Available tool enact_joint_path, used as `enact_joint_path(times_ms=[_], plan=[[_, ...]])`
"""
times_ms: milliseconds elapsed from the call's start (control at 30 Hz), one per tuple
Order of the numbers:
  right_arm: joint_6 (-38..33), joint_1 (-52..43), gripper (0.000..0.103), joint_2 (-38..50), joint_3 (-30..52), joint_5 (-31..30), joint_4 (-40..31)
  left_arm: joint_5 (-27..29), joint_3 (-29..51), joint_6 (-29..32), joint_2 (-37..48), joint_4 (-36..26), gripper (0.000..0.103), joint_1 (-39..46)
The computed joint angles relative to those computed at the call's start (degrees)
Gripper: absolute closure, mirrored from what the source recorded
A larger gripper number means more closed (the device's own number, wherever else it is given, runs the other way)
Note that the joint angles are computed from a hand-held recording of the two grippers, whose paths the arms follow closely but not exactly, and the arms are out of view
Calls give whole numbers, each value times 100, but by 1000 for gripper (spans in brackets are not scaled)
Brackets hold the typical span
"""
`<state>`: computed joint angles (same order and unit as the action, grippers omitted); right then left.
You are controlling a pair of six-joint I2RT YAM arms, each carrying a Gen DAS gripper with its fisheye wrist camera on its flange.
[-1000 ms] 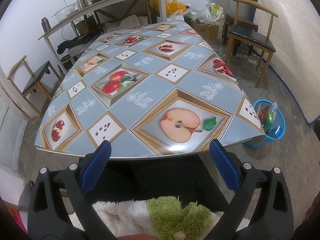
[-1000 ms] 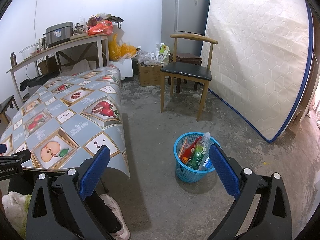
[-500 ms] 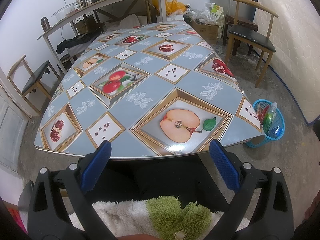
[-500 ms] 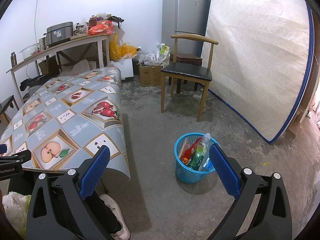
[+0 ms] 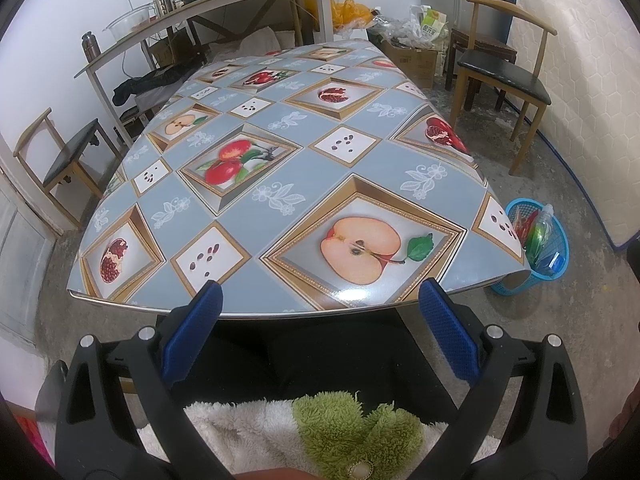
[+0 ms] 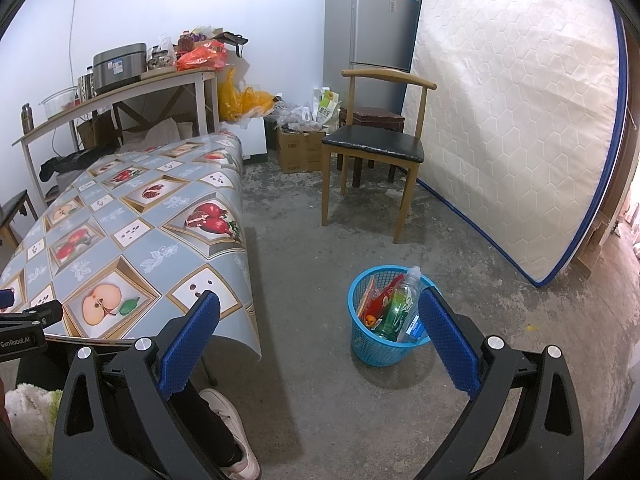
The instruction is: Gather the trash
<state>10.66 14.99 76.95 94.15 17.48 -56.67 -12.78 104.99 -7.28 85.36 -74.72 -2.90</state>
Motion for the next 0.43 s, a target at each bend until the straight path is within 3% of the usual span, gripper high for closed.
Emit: enact_joint_path(times_ms=[433], plan=[[14,7,6,4,9,13,-10,-20,-59,-42,-39,-21,8,-77]])
